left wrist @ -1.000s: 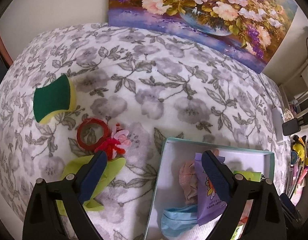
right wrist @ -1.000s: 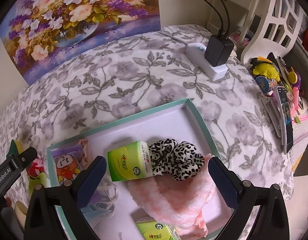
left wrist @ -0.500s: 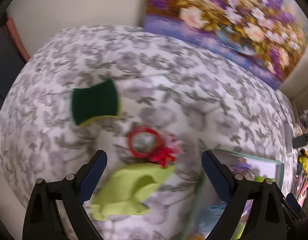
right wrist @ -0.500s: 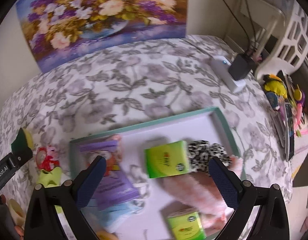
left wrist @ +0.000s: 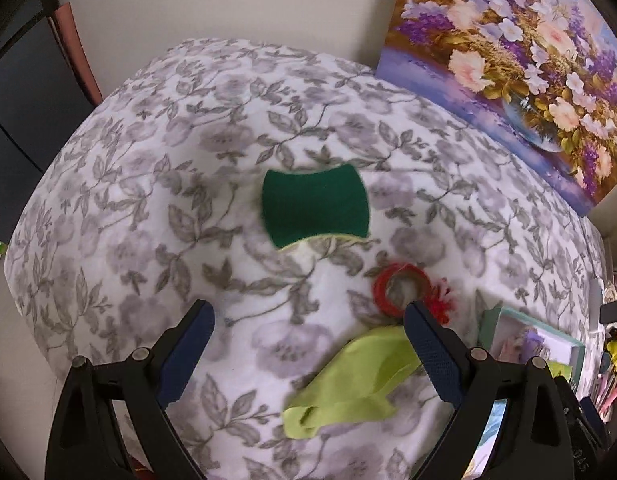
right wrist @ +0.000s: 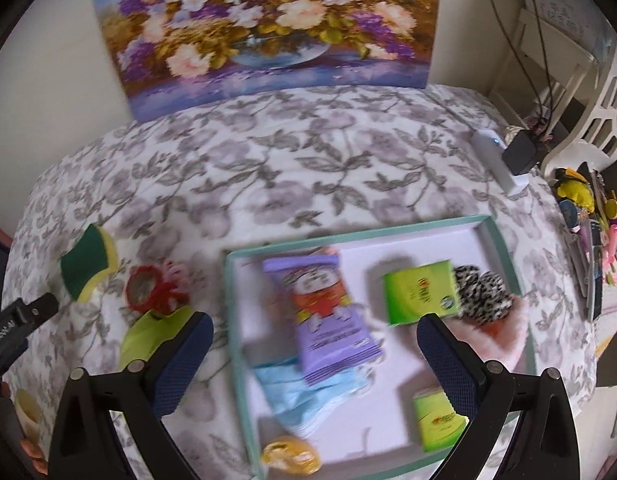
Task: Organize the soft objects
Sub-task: 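Move both tools back toward the lime-green cloth and sponge, then grasp the lime-green cloth with right tool while left tool approaches the green sponge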
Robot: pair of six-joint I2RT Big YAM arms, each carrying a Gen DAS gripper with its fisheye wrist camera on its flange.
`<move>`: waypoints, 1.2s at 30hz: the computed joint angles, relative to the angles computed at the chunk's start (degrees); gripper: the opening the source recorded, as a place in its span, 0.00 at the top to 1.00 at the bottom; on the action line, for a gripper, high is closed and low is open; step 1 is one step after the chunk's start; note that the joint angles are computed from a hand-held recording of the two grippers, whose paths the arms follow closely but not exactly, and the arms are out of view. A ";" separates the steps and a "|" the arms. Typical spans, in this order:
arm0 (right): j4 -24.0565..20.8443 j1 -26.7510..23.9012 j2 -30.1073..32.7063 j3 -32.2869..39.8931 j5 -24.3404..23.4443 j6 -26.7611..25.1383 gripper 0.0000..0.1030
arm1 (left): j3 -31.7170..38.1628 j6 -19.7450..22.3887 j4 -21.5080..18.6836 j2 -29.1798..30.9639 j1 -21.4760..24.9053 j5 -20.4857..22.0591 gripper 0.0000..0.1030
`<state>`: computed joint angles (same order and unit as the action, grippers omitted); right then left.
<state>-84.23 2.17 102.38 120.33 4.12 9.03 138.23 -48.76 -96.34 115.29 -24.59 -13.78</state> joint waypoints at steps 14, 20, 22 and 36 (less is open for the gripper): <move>0.15 6.45 -2.25 -5.05 -0.37 0.83 0.00 | -16.56 -0.80 6.25 -8.28 1.77 5.61 0.07; -0.17 8.57 -0.95 -4.87 -0.24 0.60 0.00 | -18.01 -1.01 6.44 -8.67 2.89 5.90 0.07; -0.29 9.29 -0.33 -4.75 -0.19 0.30 0.00 | -18.41 -0.91 6.31 -8.62 3.46 6.24 0.07; 0.33 12.65 2.48 -6.16 -2.92 -2.18 0.00 | -23.20 -1.99 7.26 -9.65 6.10 8.12 0.07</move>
<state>-83.90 14.82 104.86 114.17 1.20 6.84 115.03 -50.74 -89.08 105.64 -18.49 -5.66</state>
